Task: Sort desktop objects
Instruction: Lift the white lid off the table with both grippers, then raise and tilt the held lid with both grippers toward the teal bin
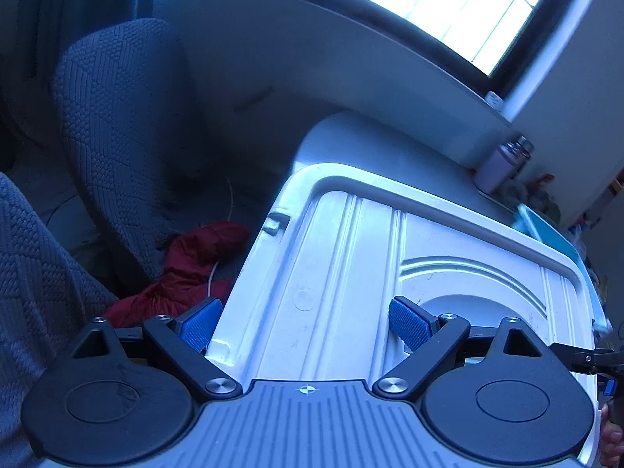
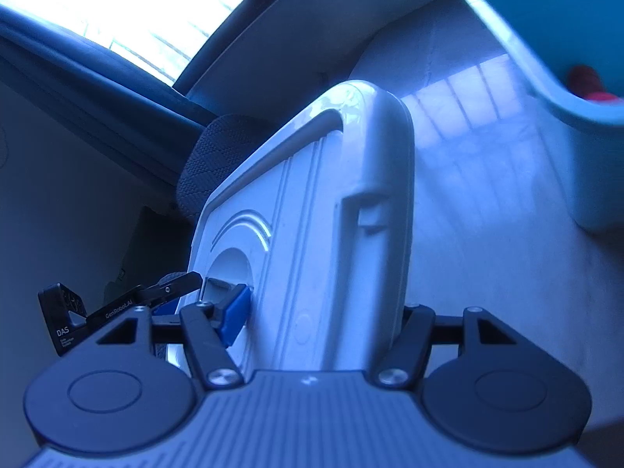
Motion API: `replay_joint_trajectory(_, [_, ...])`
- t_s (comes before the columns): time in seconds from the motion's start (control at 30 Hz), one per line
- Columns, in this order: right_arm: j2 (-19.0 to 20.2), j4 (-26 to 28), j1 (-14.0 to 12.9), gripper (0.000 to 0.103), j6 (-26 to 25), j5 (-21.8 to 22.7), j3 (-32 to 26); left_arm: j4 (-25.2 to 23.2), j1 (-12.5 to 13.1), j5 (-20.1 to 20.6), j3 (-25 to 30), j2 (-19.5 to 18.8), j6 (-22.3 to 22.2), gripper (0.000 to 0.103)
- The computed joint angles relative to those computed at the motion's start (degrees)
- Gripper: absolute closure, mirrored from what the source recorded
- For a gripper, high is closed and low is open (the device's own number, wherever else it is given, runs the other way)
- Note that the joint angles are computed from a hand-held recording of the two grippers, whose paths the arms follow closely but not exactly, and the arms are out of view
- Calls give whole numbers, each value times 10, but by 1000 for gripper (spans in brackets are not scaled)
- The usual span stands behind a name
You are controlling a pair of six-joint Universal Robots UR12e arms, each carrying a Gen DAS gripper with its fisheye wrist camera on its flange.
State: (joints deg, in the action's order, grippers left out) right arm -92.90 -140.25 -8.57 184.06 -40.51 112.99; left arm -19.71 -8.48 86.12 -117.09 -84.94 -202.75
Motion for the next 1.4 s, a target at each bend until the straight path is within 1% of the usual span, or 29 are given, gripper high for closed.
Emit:
replay_joint_trajectory(0.13, [-40, 8, -24, 39, -8, 13, 35, -7, -26, 18, -13, 23, 2, 10])
replay_joint_trajectory(0.3, [-88, 40, -63, 39, -29, 36, 75, -9, -65, 47, -28, 44, 4, 10])
replay_joint_trajectory(0.4, [-119, 60, -90, 39, -64, 47, 96, -7, -93, 66, -35, 54, -3, 10])
replay_joint_trajectory(0.43, [-131, 72, -103, 39, -82, 53, 104, -2, -107, 79, -37, 55, -2, 10])
replay_joint_trajectory(0.5, [-150, 99, -122, 39, -119, 61, 114, 7, -142, 120, -41, 55, -6, 11])
replay_joint_trajectory(0.53, [-162, 118, -134, 39, -139, 67, 119, 14, -158, 138, -45, 54, -20, 11])
replay_joint_trajectory(0.6, [-181, 167, -161, 43, -182, 85, 128, 27, -182, 159, -53, 51, -59, 11])
replay_joint_trajectory(0.63, [-188, 202, -176, 49, -208, 98, 132, 33, -193, 169, -56, 49, -78, 11])
replay_joint_trajectory(0.67, [-194, 249, -192, 55, -237, 112, 133, 39, -205, 180, -59, 47, -98, 11])
replay_joint_trajectory(0.7, [-200, 294, -205, 59, -263, 123, 132, 43, -215, 183, -63, 46, -119, 12])
replay_joint_trajectory(0.73, [-206, 345, -217, 74, -304, 132, 128, 60, -219, 163, -70, 48, -135, 26])
replay_joint_trajectory(0.77, [-213, 393, -224, 90, -355, 133, 123, 80, -225, 146, -74, 48, -140, 29])
replay_joint_trajectory(0.8, [-219, 416, -225, 89, -389, 118, 118, 88, -239, 151, -72, 45, -138, 29])
replay_joint_trajectory(0.83, [-225, 416, -221, 89, -401, 91, 116, 87, -257, 172, -67, 39, -129, 29])
replay_joint_trajectory(0.87, [-228, 397, -217, 99, -399, 75, 122, 78, -281, 216, -57, 27, -115, 28])
replay_joint_trajectory(0.9, [-223, 375, -215, 99, -393, 80, 131, 71, -293, 239, -52, 18, -110, 29])
replay_joint_trajectory(0.93, [-205, 342, -207, 97, -368, 80, 139, 69, -293, 238, -53, 10, -126, 29])
replay_joint_trajectory(0.97, [-178, 296, -188, 98, -319, 57, 141, 69, -283, 213, -59, 7, -156, 29])
replay_joint_trajectory(1.0, [-156, 245, -165, 98, -268, 9, 141, 64, -272, 180, -67, 8, -189, 29])
replay_joint_trajectory(1.03, [-145, 216, -149, 98, -241, -24, 142, 59, -269, 171, -77, 12, -212, 29])
replay_joint_trajectory(1.07, [-142, 210, -144, 98, -238, -33, 145, 59, -272, 176, -88, 18, -221, 29])
replay_joint_trajectory(1.1, [-145, 227, -149, 98, -253, -21, 147, 60, -275, 183, -99, 25, -225, 29])
replay_joint_trajectory(1.13, [-146, 262, -158, 97, -272, 1, 144, 55, -275, 184, -110, 32, -232, 29])
replay_joint_trajectory(1.17, [-146, 292, -164, 97, -286, 16, 141, 44, -270, 176, -120, 38, -243, 29])
replay_joint_trajectory(1.27, [-147, 334, -177, 99, -299, 35, 130, 21, -261, 157, -149, 49, -272, 26])
replay_joint_trajectory(1.33, [-151, 366, -187, 99, -317, 59, 124, 27, -256, 140, -170, 53, -291, 26])
replay_joint_trajectory(1.4, [-161, 403, -199, 99, -344, 70, 120, 43, -249, 113, -190, 54, -307, 25])
